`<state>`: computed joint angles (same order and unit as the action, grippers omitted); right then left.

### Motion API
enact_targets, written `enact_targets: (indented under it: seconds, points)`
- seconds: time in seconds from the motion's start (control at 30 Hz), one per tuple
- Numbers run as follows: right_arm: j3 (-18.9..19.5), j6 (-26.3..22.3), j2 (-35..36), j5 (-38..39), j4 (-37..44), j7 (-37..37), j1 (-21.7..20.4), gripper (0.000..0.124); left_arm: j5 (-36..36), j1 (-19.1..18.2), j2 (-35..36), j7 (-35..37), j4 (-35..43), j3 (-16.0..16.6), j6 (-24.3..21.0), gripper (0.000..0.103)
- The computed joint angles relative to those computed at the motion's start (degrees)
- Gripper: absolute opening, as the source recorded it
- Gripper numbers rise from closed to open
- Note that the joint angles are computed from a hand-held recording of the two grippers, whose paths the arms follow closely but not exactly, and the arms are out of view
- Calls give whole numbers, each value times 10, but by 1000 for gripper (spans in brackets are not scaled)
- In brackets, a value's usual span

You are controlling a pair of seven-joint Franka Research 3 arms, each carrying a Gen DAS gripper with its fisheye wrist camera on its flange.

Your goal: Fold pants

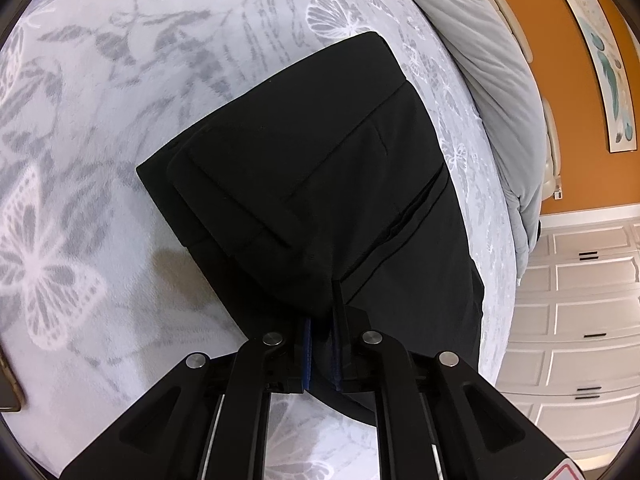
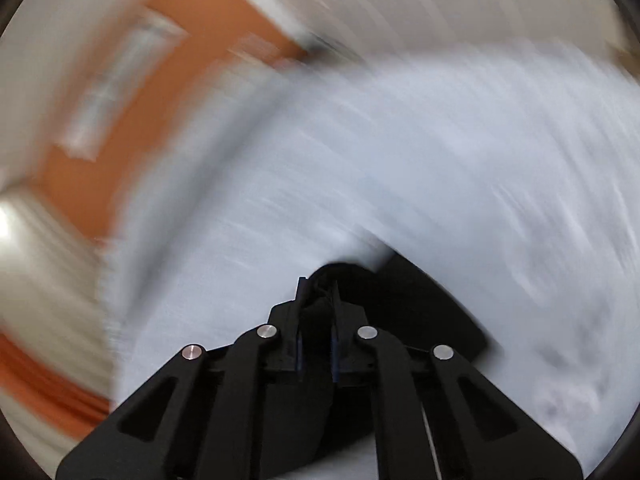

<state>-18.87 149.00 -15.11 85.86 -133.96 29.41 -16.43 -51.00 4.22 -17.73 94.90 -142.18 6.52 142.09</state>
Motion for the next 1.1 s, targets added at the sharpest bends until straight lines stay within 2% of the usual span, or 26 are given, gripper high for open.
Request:
enact_targets:
  seconds: [0.03,0.07,0.1,0.13,0.17,0.2,0.23,0.27,0.37,0.4,0.47,0.53,0.57,0.63,0.7,0.73,0.77,0.8,0.83,0.87,0.9,0.93,1.0,1.03,1.07,1.1]
  points:
    - [12,-2,-27,44,0,-62,-7,6,0,0,-1,-2,-1,-1,1,8]
    - [22,28,-34,48,-2,-84,-7,6,3,0,-1,-1,0,-1,1,8]
    - [13,79,-21,11,-10,-66,11,7,2,0,-1,1,-1,0,0,8]
    - [-15,98,11,-44,-5,-8,39,7,1,-1,-3,1,-2,0,0,8]
    - [-35,94,53,-121,-3,91,46,7,-1,-1,-3,4,-3,2,-2,8]
    - [-35,95,75,-221,-2,184,38,6,-2,-1,-3,5,-3,2,-3,9]
    - [-37,99,85,-286,-6,242,35,6,-3,0,-3,3,-4,2,-3,9]
    - [-59,93,85,-312,-7,269,52,6,-5,0,-3,3,-4,3,-6,9]
    - [-49,55,93,-314,-1,275,28,6,-1,2,-2,3,-3,1,-4,9]
    - [-54,50,93,-350,-2,301,33,6,2,2,-1,2,-3,0,-3,9]
    - [-43,29,92,-359,-3,323,15,6,-2,2,-2,-2,-5,0,-2,9]
    - [-80,26,90,-353,-5,341,48,6,-6,0,-4,3,-8,-1,6,6]
    - [-81,23,90,-346,-4,339,48,6,-2,-1,-9,3,-10,-4,15,4]
    - [-60,22,94,-321,-3,307,27,6,12,-3,-31,1,-22,-13,51,3]
    - [-49,39,84,-302,-11,275,21,6,-17,-23,-54,38,-31,7,70,3]
    - [-49,49,74,-266,-14,229,27,6,-32,-32,-63,57,-35,20,71,3]
    - [-64,56,61,-261,-16,213,47,6,-18,-29,-64,52,-35,21,67,4]
    - [-68,57,58,-258,-15,202,54,6,30,-12,-53,16,-31,11,51,4]
    - [-70,64,61,-282,-16,217,59,7,59,-5,-37,-6,-23,11,30,4]
    - [-58,62,71,-315,-16,246,46,7,65,-3,-20,-18,-16,18,7,6]
    - [-63,55,78,-341,-15,271,47,7,46,-4,-8,-16,-15,27,-7,7]
    - [-59,37,89,-334,-10,266,35,7,33,-1,-9,-11,-16,28,-9,9]
    - [-61,34,81,-338,-11,278,35,10,76,19,-43,-42,-35,4,16,14]
    - [-69,41,76,-338,-14,277,44,14,136,42,-69,-91,-52,-23,47,18]
    - [-61,44,74,-331,-15,270,35,16,191,65,-87,-145,-66,-49,68,25]
    - [-59,56,66,-358,-20,292,35,20,250,98,-111,-211,-82,-83,89,28]
